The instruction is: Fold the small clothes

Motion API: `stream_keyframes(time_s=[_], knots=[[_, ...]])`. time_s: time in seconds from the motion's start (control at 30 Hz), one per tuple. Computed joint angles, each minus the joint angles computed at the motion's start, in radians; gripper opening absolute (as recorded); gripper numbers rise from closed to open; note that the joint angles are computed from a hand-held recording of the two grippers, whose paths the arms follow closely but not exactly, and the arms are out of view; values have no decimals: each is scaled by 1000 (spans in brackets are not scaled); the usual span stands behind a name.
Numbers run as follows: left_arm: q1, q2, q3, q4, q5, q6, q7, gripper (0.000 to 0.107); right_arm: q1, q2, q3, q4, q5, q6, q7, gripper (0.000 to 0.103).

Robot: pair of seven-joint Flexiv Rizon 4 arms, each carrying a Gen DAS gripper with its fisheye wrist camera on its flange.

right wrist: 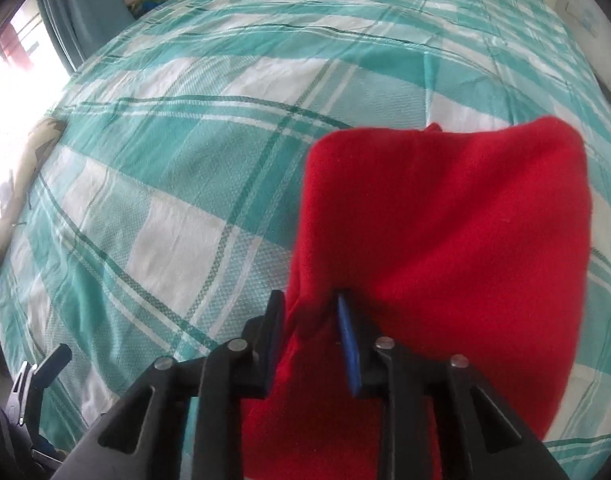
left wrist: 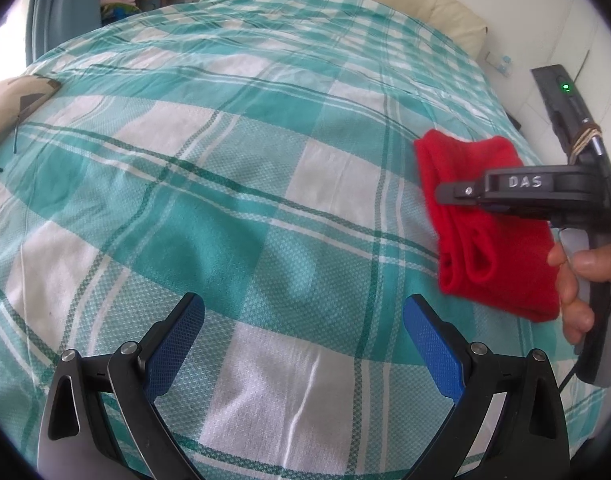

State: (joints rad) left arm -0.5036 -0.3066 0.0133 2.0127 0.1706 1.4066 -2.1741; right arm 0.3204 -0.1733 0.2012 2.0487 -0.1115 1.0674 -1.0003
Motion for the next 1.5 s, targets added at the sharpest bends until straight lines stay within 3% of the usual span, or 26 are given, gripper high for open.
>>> stream_keyframes(time_s=[0.1, 0.17, 0.2, 0.27, 0.33, 0.4, 0.47, 0.53, 0.6, 0.67, 0.73, 0.83, 0.9, 0.93, 1.0, 1.03, 1.1, 1.17, 1.23, 1.3, 1.4, 1.47, 1.5], knots=[[-2, 0, 5, -3, 5, 5, -8, 100, -44, 71, 50, 27, 200, 124, -123, 45], [-1, 0, 1, -3, 3, 9, -6, 100, -44, 132, 48, 65, 222, 177, -144, 47], [-2, -1, 1, -5, 4, 9, -6, 100, -39, 157, 38, 91, 171, 189, -116, 53], [-11, -4, 6, -12, 13, 5, -9, 100, -40, 187, 18, 158, -43, 210, 0, 58], [-17, -8, 9, -18, 21, -5, -11, 100, -39, 188, 13, 198, -149, 220, 33, 58], [-19, -11, 9, -20, 24, -12, -14, 100, -19, 162, 25, 223, -111, 267, -22, 58], [-25, -13, 17, -23, 34, -22, -25, 100, 5, 131, 52, 238, 8, 306, -155, 58], [-26, -15, 21, -24, 41, -29, -37, 100, 30, 108, 68, 272, 23, 359, -182, 60], [-14, -15, 13, -16, 31, -29, -40, 100, 60, 116, 20, 345, -137, 449, -62, 59], [8, -13, -8, -3, 6, -16, -26, 100, 50, 149, 16, 398, -189, 527, -31, 59], [113, 1, -112, -7, 102, -28, -100, 100, -3, 211, 12, 459, -325, 585, 63, 58], [322, 23, -332, -3, 260, -32, -222, 100, -84, 325, 39, 528, -326, 611, 76, 59], [462, 3, -489, 29, 253, 70, -209, 100, -163, 394, 61, 565, -308, 603, 86, 64], [520, -34, -570, 50, 163, 143, -114, 100, -180, 423, 31, 587, -328, 601, 110, 67], [581, -124, -733, 72, -154, 217, 203, 100, -131, 461, -105, 616, -342, 576, 134, 72], [597, -174, -805, 53, -290, 218, 346, 100, -64, 474, -183, 617, -263, 547, 89, 72], [578, -276, -852, -52, -365, 164, 478, 100, 75, 460, -296, 569, 44, 510, -90, 72], [498, -338, -769, -213, -276, 7, 430, 100, 215, 442, -418, 477, 370, 445, -311, 72], [358, -357, -622, -335, -357, -136, 492, 100, 355, 425, -572, 371, 656, 366, -545, 73], [253, -374, -493, -435, -344, -240, 488, 100, 468, 407, -734, 274, 870, 246, -731, 72], [163, -384, -373, -510, -311, -282, 468, 100, 666, 354, -972, 205, 981, 168, -822, 73], [144, -389, -349, -514, -339, -271, 467, 100, 806, 315, -1120, 179, 985, 139, -844, 72], [139, -393, -344, -514, -354, -266, 477, 100, 852, 289, -1158, 176, 969, 149, -834, 71]])
